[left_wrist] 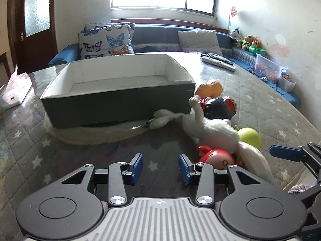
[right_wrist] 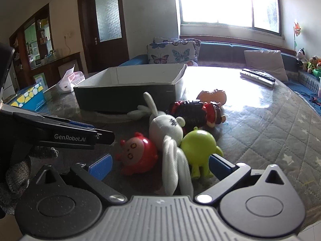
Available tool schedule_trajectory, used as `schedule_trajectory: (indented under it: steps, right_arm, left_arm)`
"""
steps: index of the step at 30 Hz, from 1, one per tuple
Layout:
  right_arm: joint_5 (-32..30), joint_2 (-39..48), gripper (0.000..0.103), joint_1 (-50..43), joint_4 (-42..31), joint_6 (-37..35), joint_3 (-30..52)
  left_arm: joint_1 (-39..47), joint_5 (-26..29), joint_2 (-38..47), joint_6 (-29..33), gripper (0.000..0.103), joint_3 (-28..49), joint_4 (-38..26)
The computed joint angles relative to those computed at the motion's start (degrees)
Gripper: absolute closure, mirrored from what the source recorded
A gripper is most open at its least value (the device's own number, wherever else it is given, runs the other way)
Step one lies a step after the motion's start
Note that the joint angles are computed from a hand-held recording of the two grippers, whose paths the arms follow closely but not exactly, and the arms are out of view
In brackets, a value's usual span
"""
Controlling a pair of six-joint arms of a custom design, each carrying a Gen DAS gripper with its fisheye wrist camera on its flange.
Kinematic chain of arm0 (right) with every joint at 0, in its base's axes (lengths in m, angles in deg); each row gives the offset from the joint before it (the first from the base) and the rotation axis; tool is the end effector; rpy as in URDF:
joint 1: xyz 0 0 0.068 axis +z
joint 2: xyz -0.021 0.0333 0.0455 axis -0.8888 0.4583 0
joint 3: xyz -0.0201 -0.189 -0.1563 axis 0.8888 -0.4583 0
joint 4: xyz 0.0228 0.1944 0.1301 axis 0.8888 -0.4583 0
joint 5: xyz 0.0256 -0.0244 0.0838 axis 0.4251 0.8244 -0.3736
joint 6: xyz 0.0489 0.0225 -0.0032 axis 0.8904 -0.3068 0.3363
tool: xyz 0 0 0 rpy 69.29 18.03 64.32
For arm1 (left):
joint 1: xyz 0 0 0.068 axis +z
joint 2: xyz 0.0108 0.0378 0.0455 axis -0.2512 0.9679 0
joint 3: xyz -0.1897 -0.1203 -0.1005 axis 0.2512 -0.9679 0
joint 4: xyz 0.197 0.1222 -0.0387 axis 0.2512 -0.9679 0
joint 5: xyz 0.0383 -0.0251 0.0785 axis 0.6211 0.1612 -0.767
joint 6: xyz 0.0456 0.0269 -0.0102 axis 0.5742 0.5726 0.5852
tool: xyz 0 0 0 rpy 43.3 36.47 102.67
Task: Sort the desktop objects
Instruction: 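Move the left gripper down onto the white knitted bunny and close, then lift the white bunny with the left gripper and release it into the box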
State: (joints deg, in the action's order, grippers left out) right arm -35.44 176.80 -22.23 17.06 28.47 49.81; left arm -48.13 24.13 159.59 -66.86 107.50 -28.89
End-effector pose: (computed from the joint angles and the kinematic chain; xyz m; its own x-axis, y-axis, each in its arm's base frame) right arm 0.2097 0.1534 -0.0144 -0.5524 0.1214 -0.8247 0.0787 0.9925 0.0933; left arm 0.3111 -0.2065 0.0118 -0.5940 0.2881 -0.7511 0.5017 0.8625 -0.0659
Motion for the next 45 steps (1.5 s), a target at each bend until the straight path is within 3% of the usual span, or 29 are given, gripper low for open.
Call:
schedule_trajectory:
  steps: [11, 25, 31, 38, 45]
  right_arm:
    - [-5.2, -0.7, 0.002, -5.9, 2.1, -2.4, 0.1]
    - [-11.9, -1.4, 0.02, -11.9, -1.7, -6.9, 4.8]
    - [-13.5, -0.5, 0.028, -13.0, -3.7, -7.6, 7.1]
    - [-16.2, -0.6, 0.044, -14.5, -5.1, -9.6, 8.3]
    - [-17.4, -0.6, 0.056, -13.9, -6.0, -10.3, 9.5]
  left_arm:
    - [1.3, 8.0, 0.6, -0.9, 0.06, 8.4, -6.0]
    - [2.4, 13.2, 6.9, -0.8, 0.061, 24.0, -18.3]
    - [2.8, 15.3, 10.9, -0.3, 0.072, 30.1, -21.9]
    - [3.0, 17.4, 11.9, -0.1, 0.092, 30.4, -19.8]
    - [3.6, 18.4, 9.3, -1.3, 0.095, 26.7, -15.8]
